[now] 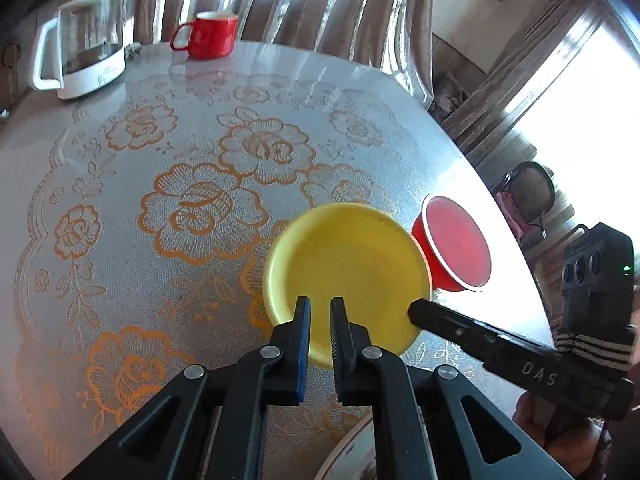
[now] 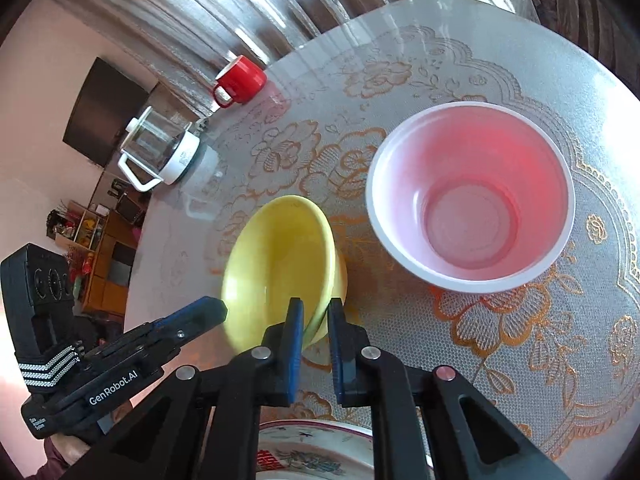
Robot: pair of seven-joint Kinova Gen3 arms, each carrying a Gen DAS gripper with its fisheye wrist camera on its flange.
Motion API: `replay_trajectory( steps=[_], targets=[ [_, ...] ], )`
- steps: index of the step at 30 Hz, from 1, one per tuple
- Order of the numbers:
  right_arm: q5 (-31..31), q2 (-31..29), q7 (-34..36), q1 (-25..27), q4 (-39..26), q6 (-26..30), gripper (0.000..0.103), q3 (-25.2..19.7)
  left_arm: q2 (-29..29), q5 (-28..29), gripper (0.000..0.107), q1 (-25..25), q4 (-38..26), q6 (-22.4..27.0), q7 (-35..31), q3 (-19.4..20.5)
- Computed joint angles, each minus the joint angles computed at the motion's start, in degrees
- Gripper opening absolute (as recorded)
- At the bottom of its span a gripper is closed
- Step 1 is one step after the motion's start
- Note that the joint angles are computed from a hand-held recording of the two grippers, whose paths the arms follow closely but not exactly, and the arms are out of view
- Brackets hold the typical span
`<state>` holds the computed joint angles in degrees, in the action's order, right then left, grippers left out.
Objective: Organize plates and bowls
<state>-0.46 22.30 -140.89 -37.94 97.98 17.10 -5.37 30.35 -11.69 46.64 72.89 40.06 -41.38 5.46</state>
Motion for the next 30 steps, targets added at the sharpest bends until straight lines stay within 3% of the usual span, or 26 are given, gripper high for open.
replay_trajectory(
  steps=[4, 8, 10, 11, 13, 16, 18, 25, 28, 30],
  targets=[
    [1.78, -1.86, 0.09, -5.34, 3.46, -4.66, 0.010, 3.41, -4.20, -7.00, 0.010, 9.84, 4.28, -1.55, 9.32, -7.36],
    [9.65, -4.93, -8.11, -15.96, 8.12, -8.39, 0.007, 12.26, -8.28, -12.31, 0.011, 20.46, 8.51, 0.70, 18.64, -15.61],
    [11.80, -5.43, -10.11, -20.00, 8.09, -6.64, 0.007, 15.89, -8.22, -15.23, 0.022, 23.23, 7.98, 4.78, 22.66, -16.62],
    [14.00, -5.06, -11.53, -22.05, 7.17, -4.36, 0.007, 17.86, -7.91, -16.39, 0.030, 23.05, 7.35, 6.92, 23.41, -15.53],
    [15.64, -4.36, -13.14, -22.98, 5.60, -0.69, 0.007, 18.97, -7.32, -20.14, 0.031, 20.25, 6.97, 9.55, 26.30, -11.07],
    [14.37, -4.50, -12.93, -17.97, 5.84, -0.49, 0.007, 14.68, -7.44, -20.20, 0.033, 13.97, 8.32, 7.56, 28.31, -5.03],
    [14.62, -4.67, -13.43, -15.53, 6.41, -1.34, 0.007, 12.49, -5.88, -18.01, 0.037, 9.60, 7.13, 6.47, 25.66, -1.55],
    [12.79, -3.42, -11.20, -6.53, 6.21, -1.67, 0.007, 5.47, 1.12, -9.63, 0.043, 2.03, 1.33, 3.27, 16.66, 1.24],
    [10.69, -2.50, -8.67, -3.26, 5.81, -2.31, 0.008, 3.37, 2.96, -3.69, 0.040, -1.24, 0.93, -0.47, 11.86, 2.32],
    [9.26, -1.94, -6.93, -1.81, 5.12, -1.88, 0.008, 2.44, 3.53, -2.16, 0.014, -1.99, 0.83, -2.00, 9.74, 2.66]
  ],
)
